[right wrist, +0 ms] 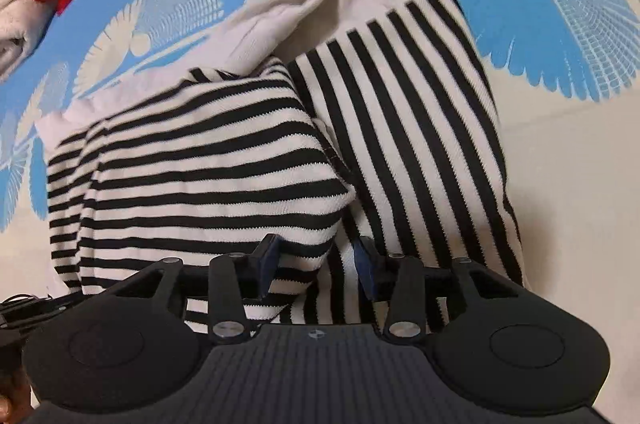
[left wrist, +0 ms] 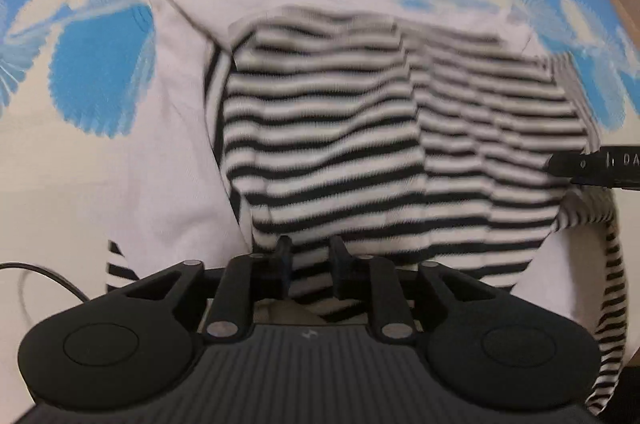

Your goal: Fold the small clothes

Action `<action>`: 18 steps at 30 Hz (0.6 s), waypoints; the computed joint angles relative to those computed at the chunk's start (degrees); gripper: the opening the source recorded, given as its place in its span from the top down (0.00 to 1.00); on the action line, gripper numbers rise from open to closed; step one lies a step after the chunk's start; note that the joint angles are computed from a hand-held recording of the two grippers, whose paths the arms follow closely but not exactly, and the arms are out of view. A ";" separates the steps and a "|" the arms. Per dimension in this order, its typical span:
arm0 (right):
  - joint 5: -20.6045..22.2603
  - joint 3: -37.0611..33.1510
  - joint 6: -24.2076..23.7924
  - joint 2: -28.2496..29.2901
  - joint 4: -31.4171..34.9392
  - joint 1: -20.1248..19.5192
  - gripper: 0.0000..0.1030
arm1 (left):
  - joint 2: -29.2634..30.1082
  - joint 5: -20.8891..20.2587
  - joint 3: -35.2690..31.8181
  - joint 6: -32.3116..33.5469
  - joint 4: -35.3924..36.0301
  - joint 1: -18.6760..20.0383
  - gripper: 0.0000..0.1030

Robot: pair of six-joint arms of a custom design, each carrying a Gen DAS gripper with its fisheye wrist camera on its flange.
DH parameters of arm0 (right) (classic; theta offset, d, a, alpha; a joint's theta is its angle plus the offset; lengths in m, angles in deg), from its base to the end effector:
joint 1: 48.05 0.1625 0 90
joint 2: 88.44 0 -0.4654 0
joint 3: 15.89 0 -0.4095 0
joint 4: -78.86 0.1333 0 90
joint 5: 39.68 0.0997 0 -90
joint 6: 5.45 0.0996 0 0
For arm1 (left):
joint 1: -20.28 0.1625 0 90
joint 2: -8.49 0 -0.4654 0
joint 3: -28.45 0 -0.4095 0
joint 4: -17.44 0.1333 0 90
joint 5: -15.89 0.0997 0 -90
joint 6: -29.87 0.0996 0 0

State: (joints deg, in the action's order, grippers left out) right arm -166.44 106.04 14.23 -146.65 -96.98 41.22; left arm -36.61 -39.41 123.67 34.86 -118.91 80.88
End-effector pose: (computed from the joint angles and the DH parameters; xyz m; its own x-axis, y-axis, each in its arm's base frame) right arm 0.0667 -0.5498 0.1545 -0.7476 0.5337 0.3952 0.2799 0.7929 -0.5413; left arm -0.1708 -0.6902 0.0897 -0.6526 0.5102 -0.5602 0.5487 0.8281 0.1149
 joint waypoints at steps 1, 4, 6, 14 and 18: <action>-0.73 0.71 -2.45 -0.20 -2.99 0.75 0.58 | -0.72 -0.26 0.85 1.29 -2.15 -0.16 0.74; -2.85 2.84 -9.01 -0.48 -13.07 3.57 0.58 | -2.97 -0.93 4.21 4.96 -10.81 -1.59 0.74; -3.63 4.28 -13.09 -0.79 -21.26 5.68 0.58 | -5.03 0.00 7.36 7.37 -17.74 -3.04 0.73; -0.44 13.66 -11.34 -9.74 -29.57 13.24 0.57 | -17.70 3.48 20.52 11.95 -33.30 -8.75 0.51; -8.14 18.32 -12.76 -11.62 -33.49 21.11 0.56 | -26.00 6.10 28.14 12.43 -39.04 -11.34 0.43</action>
